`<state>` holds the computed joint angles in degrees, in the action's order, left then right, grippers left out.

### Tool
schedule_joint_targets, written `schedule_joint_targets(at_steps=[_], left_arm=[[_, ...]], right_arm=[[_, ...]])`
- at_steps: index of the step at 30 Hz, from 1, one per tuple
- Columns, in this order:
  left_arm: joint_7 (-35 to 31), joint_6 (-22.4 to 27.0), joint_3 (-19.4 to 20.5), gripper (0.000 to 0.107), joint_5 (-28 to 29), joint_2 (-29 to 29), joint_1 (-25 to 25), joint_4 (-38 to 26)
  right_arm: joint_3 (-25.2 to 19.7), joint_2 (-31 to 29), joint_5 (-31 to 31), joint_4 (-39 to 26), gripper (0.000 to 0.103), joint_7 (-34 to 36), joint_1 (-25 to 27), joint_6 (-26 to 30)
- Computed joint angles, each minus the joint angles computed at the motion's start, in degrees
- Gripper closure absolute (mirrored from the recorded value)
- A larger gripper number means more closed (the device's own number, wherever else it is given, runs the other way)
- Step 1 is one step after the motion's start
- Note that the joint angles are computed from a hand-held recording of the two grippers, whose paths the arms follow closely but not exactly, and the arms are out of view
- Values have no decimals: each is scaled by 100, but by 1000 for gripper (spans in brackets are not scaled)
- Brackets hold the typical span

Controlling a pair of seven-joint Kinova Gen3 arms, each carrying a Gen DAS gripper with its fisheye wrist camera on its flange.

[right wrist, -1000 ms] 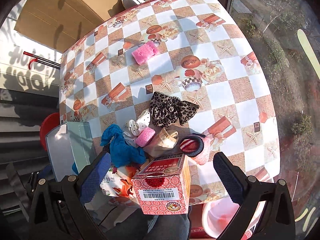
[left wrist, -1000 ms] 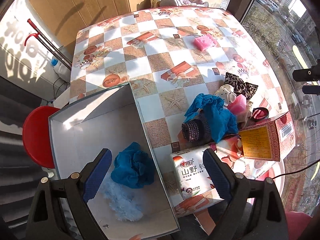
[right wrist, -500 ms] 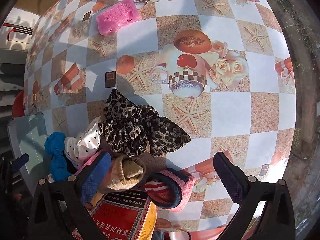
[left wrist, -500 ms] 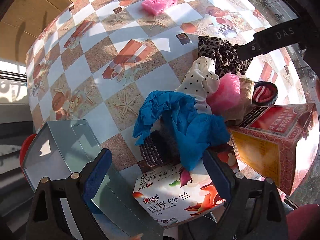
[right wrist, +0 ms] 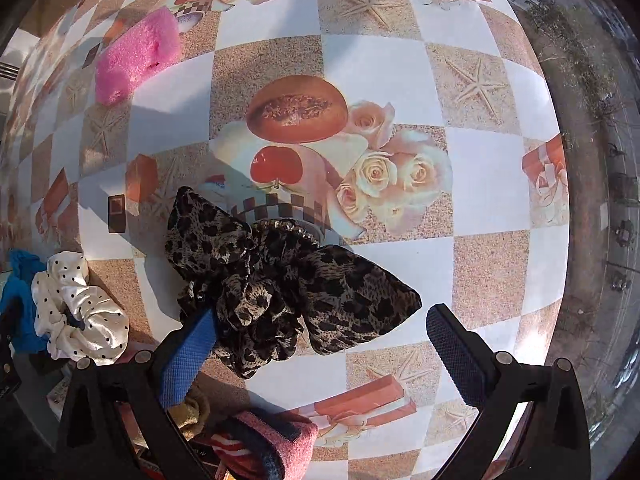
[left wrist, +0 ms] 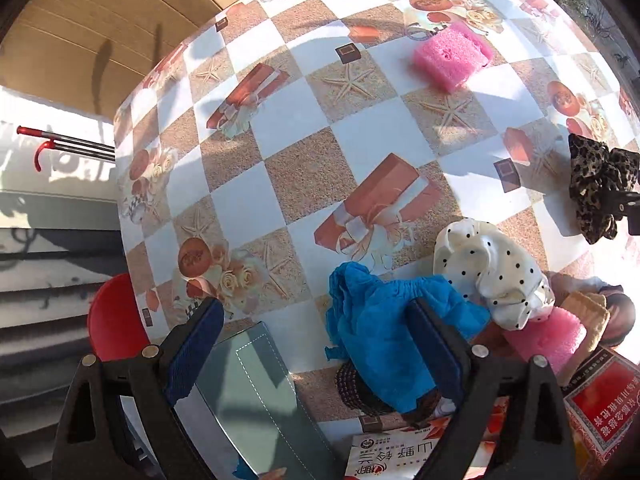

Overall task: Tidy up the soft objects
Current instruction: 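Grasp the blue glove cloth with the left tool while the right tool grasps the leopard scrunchie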

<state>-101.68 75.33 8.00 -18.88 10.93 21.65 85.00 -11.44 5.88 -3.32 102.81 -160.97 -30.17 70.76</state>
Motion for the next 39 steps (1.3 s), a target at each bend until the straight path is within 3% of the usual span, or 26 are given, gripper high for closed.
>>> schedule_joint_targets(at_steps=[4, 6, 13, 16, 22, 29, 31, 34, 36, 37, 39], left_arm=[[-160, 344, -142, 12, 667, 125, -431, -739], [-253, 613, -176, 4, 935, 214, -589, -1016], [-285, 837, -143, 4, 994, 262, -517, -698], [-381, 950, -138, 4, 1257, 261, -623, -607], [-446, 928, -112, 4, 1259, 288, -593, -430], [-207, 820, -153, 6, 1049, 492, -466, -326], [-185, 801, -154, 16, 1032, 545, -462, -330], [-209, 859, -160, 40, 1044, 660, -481, -387], [-275, 935, -179, 73, 1253, 718, -610, -463], [-314, 937, -186, 77, 1358, 711, -676, -475], [-445, 806, -189, 85, 1468, 600, -776, -410]], right_arm=[[21, -1006, -218, 795, 0, -492, 253, -491], [-64, -1410, -375, 1114, 0, -632, 376, -729], [-395, -1766, -559, 1400, 0, -797, 555, -989], [-487, -1549, -377, 1128, 0, -651, 517, -905], [-501, -616, 459, 233, 0, -261, 172, -311], [-181, 91, 390, 99, 0, 237, -103, -267], [-130, 58, 412, 128, 0, 157, -169, -300], [-104, 52, 418, 119, 0, 165, -217, -289], [-71, 240, 443, -54, 0, 297, -240, -253], [-77, 281, 423, -96, 2, 226, -247, -186], [-88, 270, 534, -148, 20, -56, -426, -174]])
